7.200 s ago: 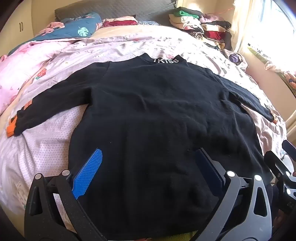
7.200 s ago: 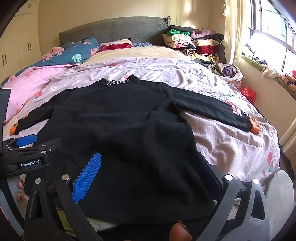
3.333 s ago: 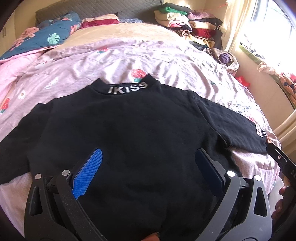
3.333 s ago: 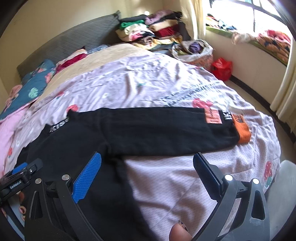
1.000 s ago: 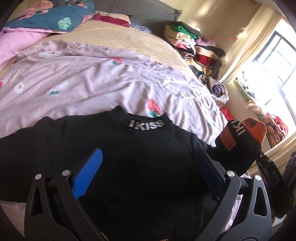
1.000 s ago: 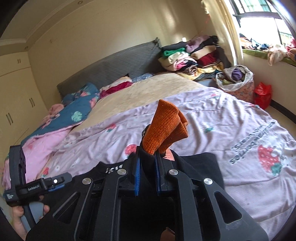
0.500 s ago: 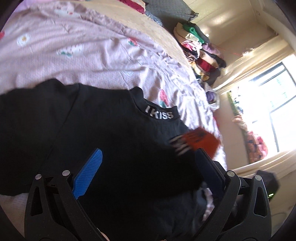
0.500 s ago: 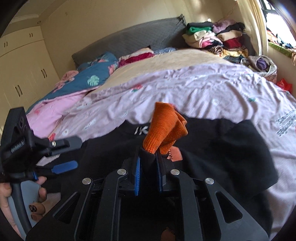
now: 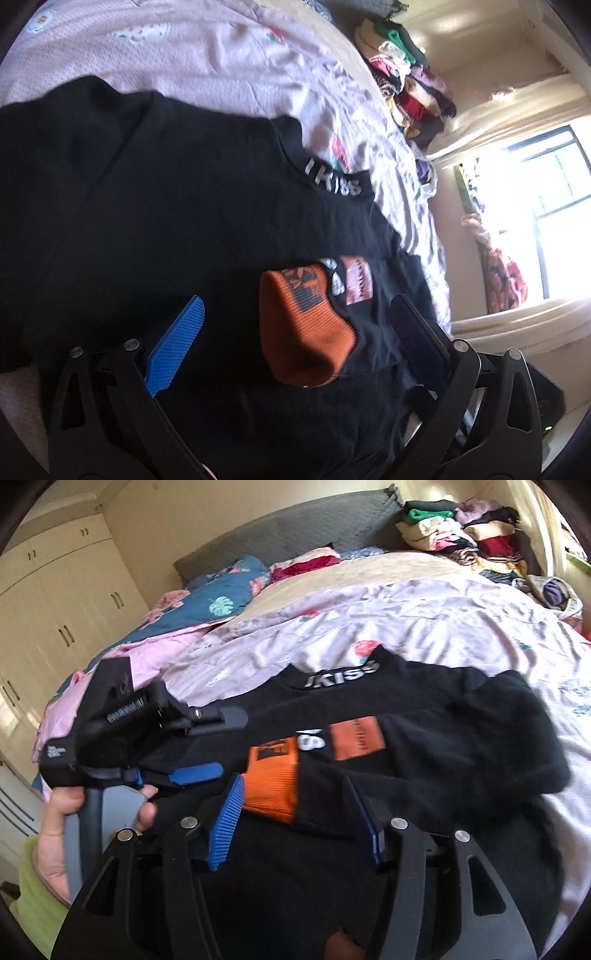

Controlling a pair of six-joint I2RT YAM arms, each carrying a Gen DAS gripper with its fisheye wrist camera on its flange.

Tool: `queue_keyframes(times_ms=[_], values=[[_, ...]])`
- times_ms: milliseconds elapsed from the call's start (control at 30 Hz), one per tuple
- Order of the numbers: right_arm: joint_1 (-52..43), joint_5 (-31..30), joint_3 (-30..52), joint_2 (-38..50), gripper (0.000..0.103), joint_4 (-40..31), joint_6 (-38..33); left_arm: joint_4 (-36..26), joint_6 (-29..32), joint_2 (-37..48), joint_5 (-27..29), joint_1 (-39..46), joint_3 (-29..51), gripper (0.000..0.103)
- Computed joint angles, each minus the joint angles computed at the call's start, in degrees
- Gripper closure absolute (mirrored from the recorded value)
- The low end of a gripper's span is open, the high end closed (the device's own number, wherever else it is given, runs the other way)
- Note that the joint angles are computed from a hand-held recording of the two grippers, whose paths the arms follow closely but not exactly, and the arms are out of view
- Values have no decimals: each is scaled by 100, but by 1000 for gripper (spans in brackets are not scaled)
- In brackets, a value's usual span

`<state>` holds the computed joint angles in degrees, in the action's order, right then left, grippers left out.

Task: Fold small clothes
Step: 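Lift the cuff with the right tool and fold the sleeve across the body, then lower the cuff onto the sweatshirt body and open the right tool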

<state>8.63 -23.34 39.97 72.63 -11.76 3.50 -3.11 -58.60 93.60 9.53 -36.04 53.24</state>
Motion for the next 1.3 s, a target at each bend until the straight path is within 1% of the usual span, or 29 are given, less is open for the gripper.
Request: queue_keyframes(times_ms=[67,133,167,200,233,267,300,333,400,500,667,767,833,867,900,967,1067,1167,1200,1267,1300], values=[[-269,11,-1,-152,46,-178,-30,-45,40,187,-143,-145,155,12],[-544,-66,-1,-222,46,-249,-30,-201,136,366,-307,-275,403,25],[-736,-115,1,-273,46,-312,-22,-227,177,429,-351,-321,484,40],[-853,-157,-3,-283,46,-337,-38,-266,206,501,-392,-367,581,49],[-1028,-218,-4,-319,46,-385,-39,-407,265,616,-511,-445,752,53],[-1122,-253,10,-288,46,-368,-25,-488,309,703,-605,-495,867,70],[-1239,-303,17,-291,46,-386,-32,-575,342,784,-698,-537,981,93],[-1357,-350,18,-309,46,-416,-49,-595,364,825,-730,-564,1039,96],[-1656,-485,19,-362,46,-490,-159,-470,399,652,-771,-597,930,97],[-2070,-606,72,-333,46,-556,-263,-263,576,99,-1003,-731,715,97],[-2582,-714,202,-209,46,-560,-317,-297,840,-993,-1449,-847,404,98],[-2664,-702,216,-143,46,-506,-344,-455,902,-1331,-1561,-784,222,98],[-2598,-636,232,-73,46,-484,-381,-403,805,-1315,-1485,-706,101,98],[-2528,-577,238,-48,46,-474,-386,-475,778,-1324,-1508,-655,29,98],[-2438,-488,240,-23,46,-454,-389,-504,761,-1308,-1509,-616,-9,98],[-2177,-283,266,50,46,-389,-384,-498,646,-1224,-1297,-413,-148,98],[-1842,-8,356,214,46,-353,-453,-501,598,-1142,-1253,-289,-291,97],[-1482,254,503,478,46,-345,-522,-599,571,-1123,-1353,-229,-395,97],[-1380,332,561,562,46,-367,-546,-649,564,-1158,-1447,-231,-439,95],[-1163,469,697,767,46,-432,-609,-773,580,-1233,-1635,-239,-473,95],[-1061,516,762,880,46,-450,-629,-879,587,-1282,-1827,-271,-462,95]])
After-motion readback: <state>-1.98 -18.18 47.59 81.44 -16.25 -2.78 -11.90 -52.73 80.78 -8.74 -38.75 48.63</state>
